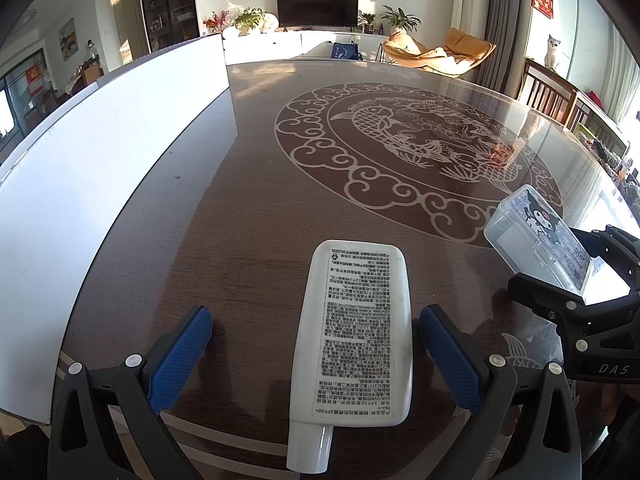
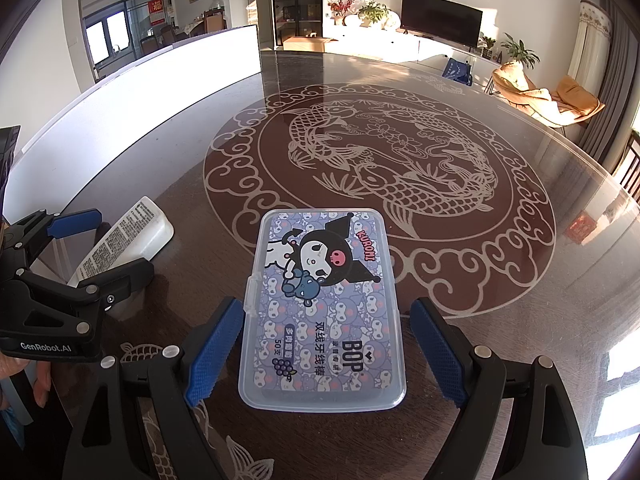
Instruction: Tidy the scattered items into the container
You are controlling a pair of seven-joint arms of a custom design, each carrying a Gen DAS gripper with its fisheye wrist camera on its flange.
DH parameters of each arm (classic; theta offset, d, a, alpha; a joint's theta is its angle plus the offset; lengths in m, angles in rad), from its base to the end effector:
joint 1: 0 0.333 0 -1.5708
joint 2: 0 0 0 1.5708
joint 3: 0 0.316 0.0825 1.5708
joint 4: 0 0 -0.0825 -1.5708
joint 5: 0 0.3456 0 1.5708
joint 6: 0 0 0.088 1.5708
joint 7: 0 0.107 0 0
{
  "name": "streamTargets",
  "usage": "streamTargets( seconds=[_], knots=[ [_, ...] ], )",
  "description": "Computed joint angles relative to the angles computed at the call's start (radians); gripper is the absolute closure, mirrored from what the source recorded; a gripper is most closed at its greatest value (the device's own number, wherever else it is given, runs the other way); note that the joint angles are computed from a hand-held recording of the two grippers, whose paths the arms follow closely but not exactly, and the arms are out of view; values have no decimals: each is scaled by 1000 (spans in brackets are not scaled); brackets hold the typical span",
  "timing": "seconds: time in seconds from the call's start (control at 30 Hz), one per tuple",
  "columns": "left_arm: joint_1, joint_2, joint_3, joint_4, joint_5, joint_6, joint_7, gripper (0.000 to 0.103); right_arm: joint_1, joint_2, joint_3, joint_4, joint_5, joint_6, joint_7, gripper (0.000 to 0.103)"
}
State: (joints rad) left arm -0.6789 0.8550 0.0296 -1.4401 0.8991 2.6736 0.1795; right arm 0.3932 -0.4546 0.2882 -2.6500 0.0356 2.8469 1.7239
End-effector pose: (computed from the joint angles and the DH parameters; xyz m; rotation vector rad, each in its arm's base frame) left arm 0.5557 -0.4581 0.2351 -1.8292 1.8587 -0.6234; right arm 0.3086 0.2570 0.4787 -2.2040 1.2912 -0.4366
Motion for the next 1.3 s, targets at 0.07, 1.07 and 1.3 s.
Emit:
streamTargets(
  seconds=[0.07,1.07,1.3],
  knots=[
    [0,0,0,0,0,0,0,0,0,0,-1,0,0,0,0,17],
    [-27,-155,64,-246,149,218,-194,52,101,-89,-43,-69,95,50,-1,42],
    [-12,-293,63,-382,315,223,-389,52,156,-108,-59,-61,183,16,-34,42]
  ],
)
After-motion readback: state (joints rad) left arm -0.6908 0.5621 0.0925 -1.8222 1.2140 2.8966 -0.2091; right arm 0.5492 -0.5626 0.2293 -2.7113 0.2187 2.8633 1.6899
